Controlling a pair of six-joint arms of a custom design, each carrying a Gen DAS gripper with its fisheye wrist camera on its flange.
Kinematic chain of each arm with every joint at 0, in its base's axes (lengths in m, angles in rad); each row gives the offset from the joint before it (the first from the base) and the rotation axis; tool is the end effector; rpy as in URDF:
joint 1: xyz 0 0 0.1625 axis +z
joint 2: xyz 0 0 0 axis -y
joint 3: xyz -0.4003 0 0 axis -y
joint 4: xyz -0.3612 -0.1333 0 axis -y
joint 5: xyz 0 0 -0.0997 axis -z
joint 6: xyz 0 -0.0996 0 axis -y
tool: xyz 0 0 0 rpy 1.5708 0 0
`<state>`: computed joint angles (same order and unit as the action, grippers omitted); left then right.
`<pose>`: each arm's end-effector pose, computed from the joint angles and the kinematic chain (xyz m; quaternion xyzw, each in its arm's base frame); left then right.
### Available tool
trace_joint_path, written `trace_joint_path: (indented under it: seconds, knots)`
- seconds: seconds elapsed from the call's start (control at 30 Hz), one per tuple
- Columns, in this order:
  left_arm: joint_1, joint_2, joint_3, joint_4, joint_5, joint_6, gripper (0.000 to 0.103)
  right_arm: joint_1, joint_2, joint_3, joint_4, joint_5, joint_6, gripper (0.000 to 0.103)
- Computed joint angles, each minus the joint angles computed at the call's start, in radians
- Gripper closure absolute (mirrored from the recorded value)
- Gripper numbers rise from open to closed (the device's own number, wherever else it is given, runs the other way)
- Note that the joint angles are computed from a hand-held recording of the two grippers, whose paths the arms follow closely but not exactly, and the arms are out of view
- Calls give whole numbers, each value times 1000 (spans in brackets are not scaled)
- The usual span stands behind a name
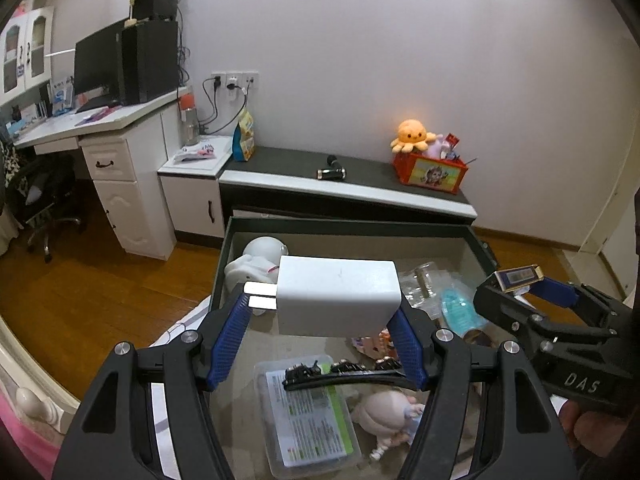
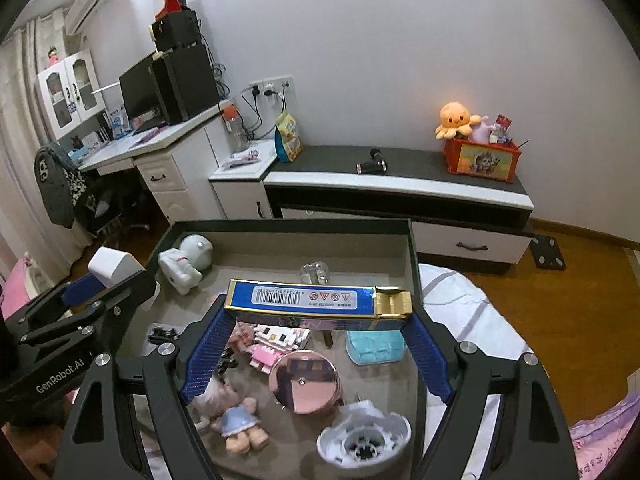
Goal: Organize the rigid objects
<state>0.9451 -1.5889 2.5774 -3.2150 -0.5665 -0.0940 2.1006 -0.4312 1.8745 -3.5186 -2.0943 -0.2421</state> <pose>-0.0013 -0.3729 0.2795 0.0685 0.8414 -0.4246 0.3271 0.3442 -0.4225 -0.0558 0.2923 -0.8909 0.2745 0.2134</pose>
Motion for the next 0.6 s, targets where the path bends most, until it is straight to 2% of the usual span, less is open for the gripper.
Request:
trace_joint_path:
  seconds: [0.13,0.2,0.23,0.3,0.37,0.5,0.6]
  knots:
    - [26,43,-22,14,3,-2,35,-13,23,-24,27,-15,5,18]
    - [25,59,-21,5,17,3,29,-16,26,-25,35,-16,10,16]
    - [18,61,-16,1,27,1,22,-16,26,-22,31,-19,13,15]
    - [-2,58,-2,-6,61,-13,17,-12,24,-16,22,-31,20,5]
    - [-17,29,9,15,73,-32,7,-10,13,-2,12,-29,36,0]
    - [-76,-59,55,89,109,-83,2,5,-11,34,-25,-49,63,0]
    - [-152,-189,96,285,145,-207,1,28,-30,70,-61,-71,83,0]
